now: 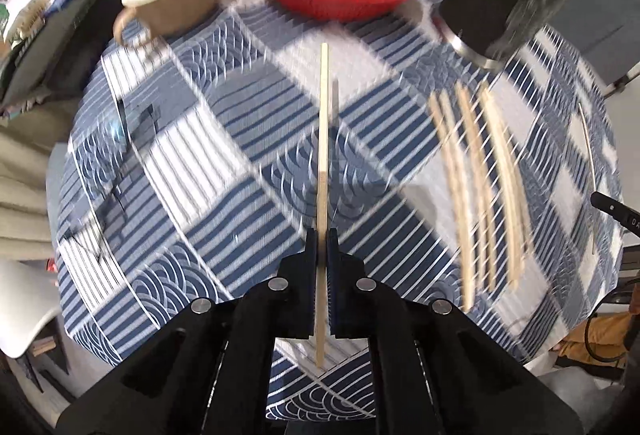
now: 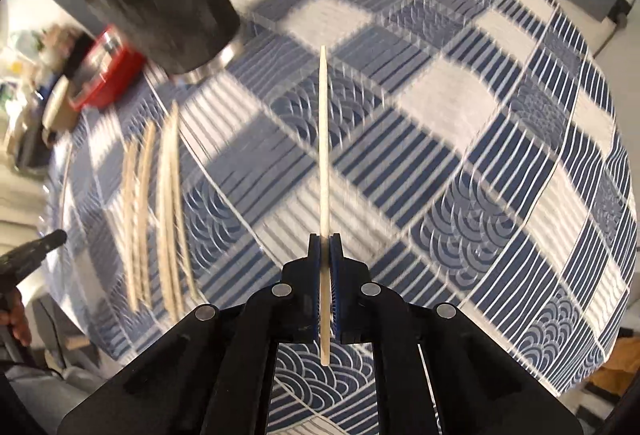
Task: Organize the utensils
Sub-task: 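Lift the left tool's stick over the black holder while the right tool carries its stick there too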
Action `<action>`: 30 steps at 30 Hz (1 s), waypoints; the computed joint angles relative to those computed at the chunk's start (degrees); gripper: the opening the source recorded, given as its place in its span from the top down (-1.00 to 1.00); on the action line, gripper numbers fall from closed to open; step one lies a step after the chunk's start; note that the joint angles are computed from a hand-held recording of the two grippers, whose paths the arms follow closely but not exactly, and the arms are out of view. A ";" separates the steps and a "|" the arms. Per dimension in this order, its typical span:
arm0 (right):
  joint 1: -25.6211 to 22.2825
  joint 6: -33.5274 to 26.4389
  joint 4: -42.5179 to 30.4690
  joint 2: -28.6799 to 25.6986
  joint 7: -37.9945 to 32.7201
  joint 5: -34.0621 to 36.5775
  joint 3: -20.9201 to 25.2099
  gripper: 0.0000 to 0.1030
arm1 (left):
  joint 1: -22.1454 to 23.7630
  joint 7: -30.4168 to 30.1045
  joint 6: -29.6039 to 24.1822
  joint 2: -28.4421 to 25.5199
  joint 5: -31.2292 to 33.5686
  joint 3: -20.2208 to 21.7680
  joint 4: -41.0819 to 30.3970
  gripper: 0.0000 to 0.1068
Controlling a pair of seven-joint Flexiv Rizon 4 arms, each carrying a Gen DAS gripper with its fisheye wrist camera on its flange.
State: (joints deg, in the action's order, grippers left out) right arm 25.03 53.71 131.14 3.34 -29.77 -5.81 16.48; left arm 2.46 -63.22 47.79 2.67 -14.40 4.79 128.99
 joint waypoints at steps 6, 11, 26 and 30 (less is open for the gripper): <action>-1.81 5.05 -3.32 -0.83 3.80 -12.40 -1.31 0.91 | -1.91 2.42 5.59 -0.68 -3.84 -2.15 -4.52 0.91; -2.14 6.81 -8.85 -3.65 5.77 -22.87 -2.82 0.91 | -6.00 1.25 11.18 -3.89 -8.62 -5.65 -10.59 0.91; -3.03 25.45 -20.63 -14.03 6.09 -33.97 -9.61 0.91 | -12.76 18.25 24.58 -12.33 -38.34 -13.96 -20.03 0.91; -0.88 32.47 -22.32 -17.75 9.41 -36.47 -14.11 0.91 | -13.39 20.71 26.18 -14.66 -43.33 -15.75 -21.72 0.91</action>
